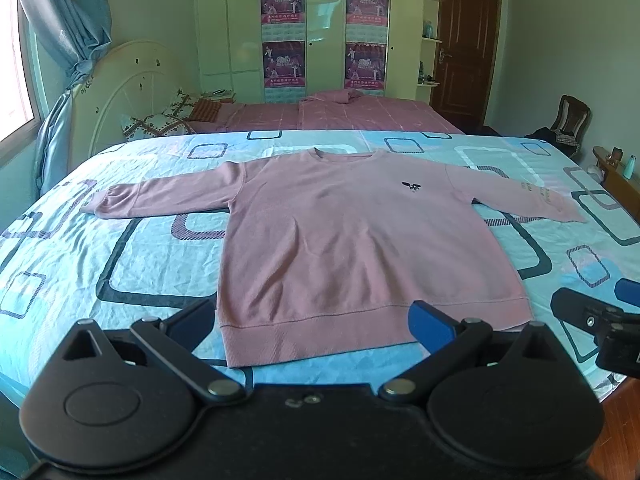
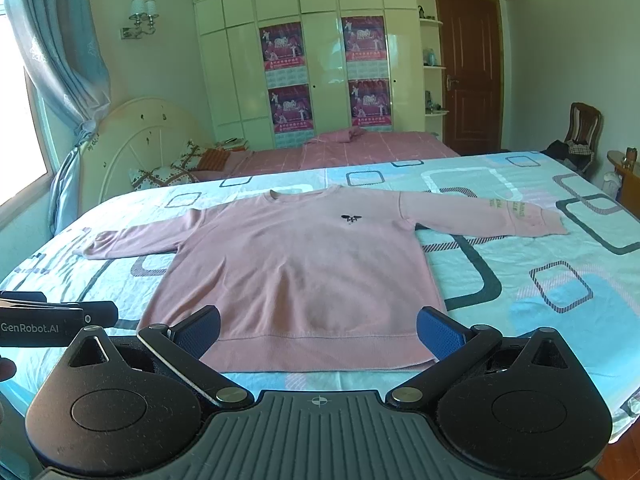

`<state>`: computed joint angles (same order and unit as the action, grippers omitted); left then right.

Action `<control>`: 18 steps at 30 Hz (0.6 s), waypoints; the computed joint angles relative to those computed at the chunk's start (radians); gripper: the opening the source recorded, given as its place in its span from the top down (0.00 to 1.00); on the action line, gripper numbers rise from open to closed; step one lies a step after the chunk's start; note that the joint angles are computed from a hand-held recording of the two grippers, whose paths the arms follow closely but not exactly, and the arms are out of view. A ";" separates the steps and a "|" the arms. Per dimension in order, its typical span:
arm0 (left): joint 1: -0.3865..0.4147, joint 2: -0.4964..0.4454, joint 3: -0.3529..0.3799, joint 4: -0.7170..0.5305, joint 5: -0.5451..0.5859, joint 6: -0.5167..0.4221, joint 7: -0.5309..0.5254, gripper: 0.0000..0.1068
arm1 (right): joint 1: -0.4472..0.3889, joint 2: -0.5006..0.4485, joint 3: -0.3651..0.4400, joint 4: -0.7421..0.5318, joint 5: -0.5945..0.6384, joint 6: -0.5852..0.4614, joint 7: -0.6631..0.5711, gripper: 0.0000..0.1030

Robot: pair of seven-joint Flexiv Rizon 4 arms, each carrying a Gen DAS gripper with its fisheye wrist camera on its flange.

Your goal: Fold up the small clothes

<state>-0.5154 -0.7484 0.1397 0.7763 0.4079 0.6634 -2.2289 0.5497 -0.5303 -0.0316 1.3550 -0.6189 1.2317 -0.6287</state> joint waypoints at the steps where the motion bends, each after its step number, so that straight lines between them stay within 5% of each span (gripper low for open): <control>1: -0.002 0.002 0.001 0.003 0.001 0.001 -0.002 0.04 | 0.001 -0.001 0.000 -0.002 0.000 -0.003 0.001 0.00; 18: -0.002 0.001 0.000 -0.001 0.006 -0.005 -0.007 0.04 | -0.002 0.000 -0.001 0.001 0.002 0.001 0.001 0.00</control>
